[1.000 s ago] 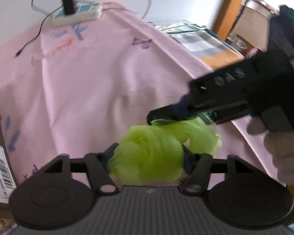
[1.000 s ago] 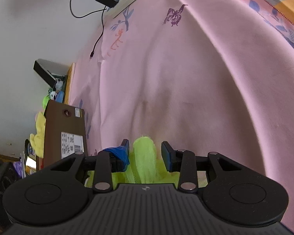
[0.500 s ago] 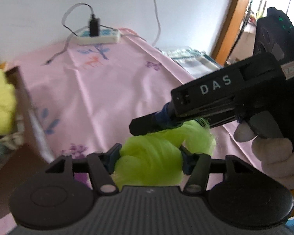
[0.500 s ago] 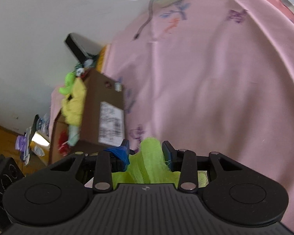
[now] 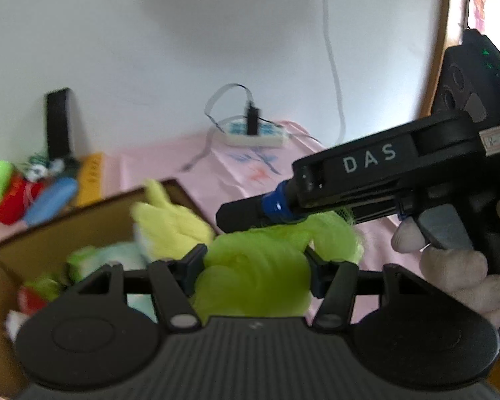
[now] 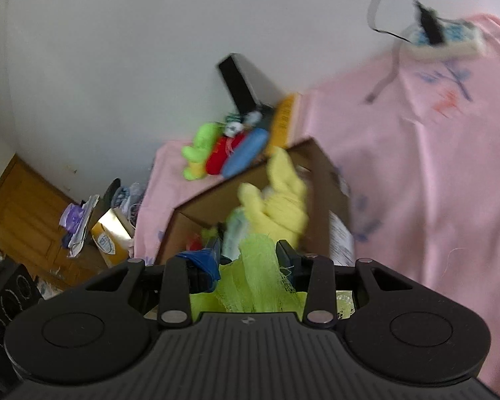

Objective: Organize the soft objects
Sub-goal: 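Lift the mesh cloth with the right gripper and carry it over the box, then lower the mesh cloth into the box and open the right gripper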

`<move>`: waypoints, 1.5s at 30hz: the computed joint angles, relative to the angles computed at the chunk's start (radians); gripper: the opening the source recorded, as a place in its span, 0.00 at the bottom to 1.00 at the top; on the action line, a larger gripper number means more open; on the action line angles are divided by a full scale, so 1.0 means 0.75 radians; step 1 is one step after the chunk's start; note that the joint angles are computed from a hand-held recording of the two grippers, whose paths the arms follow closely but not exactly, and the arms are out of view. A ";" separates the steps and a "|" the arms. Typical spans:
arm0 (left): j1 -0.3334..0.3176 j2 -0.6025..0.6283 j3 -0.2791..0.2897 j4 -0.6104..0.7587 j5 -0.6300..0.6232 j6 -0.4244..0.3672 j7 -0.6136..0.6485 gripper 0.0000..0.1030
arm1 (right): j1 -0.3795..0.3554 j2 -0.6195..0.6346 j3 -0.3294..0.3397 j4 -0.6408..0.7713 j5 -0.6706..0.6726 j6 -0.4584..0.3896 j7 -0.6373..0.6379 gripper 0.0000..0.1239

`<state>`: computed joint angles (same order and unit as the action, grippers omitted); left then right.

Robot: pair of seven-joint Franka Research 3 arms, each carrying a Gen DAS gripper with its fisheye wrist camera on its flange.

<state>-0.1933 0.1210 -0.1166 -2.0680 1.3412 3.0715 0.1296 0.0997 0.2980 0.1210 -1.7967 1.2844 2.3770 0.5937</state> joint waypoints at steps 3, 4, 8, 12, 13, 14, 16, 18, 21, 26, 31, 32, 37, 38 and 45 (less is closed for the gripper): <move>0.018 0.014 0.028 0.025 0.110 -0.009 -0.084 0.57 | 0.036 0.045 0.028 0.058 0.019 0.072 -0.048 0.17; 0.029 0.027 0.032 0.035 0.119 -0.009 -0.081 0.57 | 0.050 0.065 0.037 0.080 0.020 0.107 -0.062 0.17; 0.062 0.121 0.047 0.096 0.095 0.007 -0.003 0.59 | 0.095 0.137 0.066 0.142 -0.005 0.253 -0.052 0.17; 0.085 0.180 0.046 0.086 -0.154 -0.037 0.305 0.64 | 0.114 0.172 0.112 0.155 0.034 0.472 -0.104 0.17; 0.096 0.192 0.043 0.080 -0.215 -0.015 0.375 0.65 | 0.099 0.169 0.126 0.151 0.063 0.481 -0.122 0.17; 0.095 0.198 0.049 0.074 -0.245 0.004 0.412 0.67 | 0.087 0.162 0.134 0.143 0.086 0.482 -0.132 0.17; 0.088 0.222 0.062 0.082 -0.293 0.031 0.483 0.69 | 0.073 0.136 0.142 0.117 0.131 0.493 -0.171 0.17; 0.085 0.246 0.058 0.096 -0.371 0.028 0.563 0.69 | 0.069 0.105 0.139 0.083 0.167 0.500 -0.221 0.17; 0.085 0.278 0.047 0.117 -0.494 0.020 0.675 0.70 | 0.070 0.064 0.122 0.037 0.186 0.462 -0.244 0.17; 0.175 0.289 -0.055 0.077 -0.777 0.045 0.890 0.70 | 0.106 0.066 0.082 0.026 0.073 0.407 -0.140 0.15; 0.137 0.220 -0.011 -0.005 -0.875 0.057 0.957 0.70 | 0.147 0.137 0.054 0.087 -0.193 0.366 0.159 0.14; 0.120 0.209 0.009 -0.017 -0.883 0.058 0.968 0.70 | 0.144 0.149 0.064 0.095 -0.218 0.365 0.170 0.14; -0.097 0.144 0.248 -0.065 -0.686 0.057 0.787 0.70 | 0.176 0.208 0.075 0.134 -0.406 0.423 0.305 0.13; -0.111 0.129 0.267 -0.077 -0.632 0.061 0.737 0.70 | 0.178 0.223 0.075 0.146 -0.436 0.437 0.339 0.11; -0.129 0.018 0.307 -0.127 -0.259 0.051 0.327 0.70 | 0.085 0.204 0.180 0.103 -0.376 0.508 0.230 0.12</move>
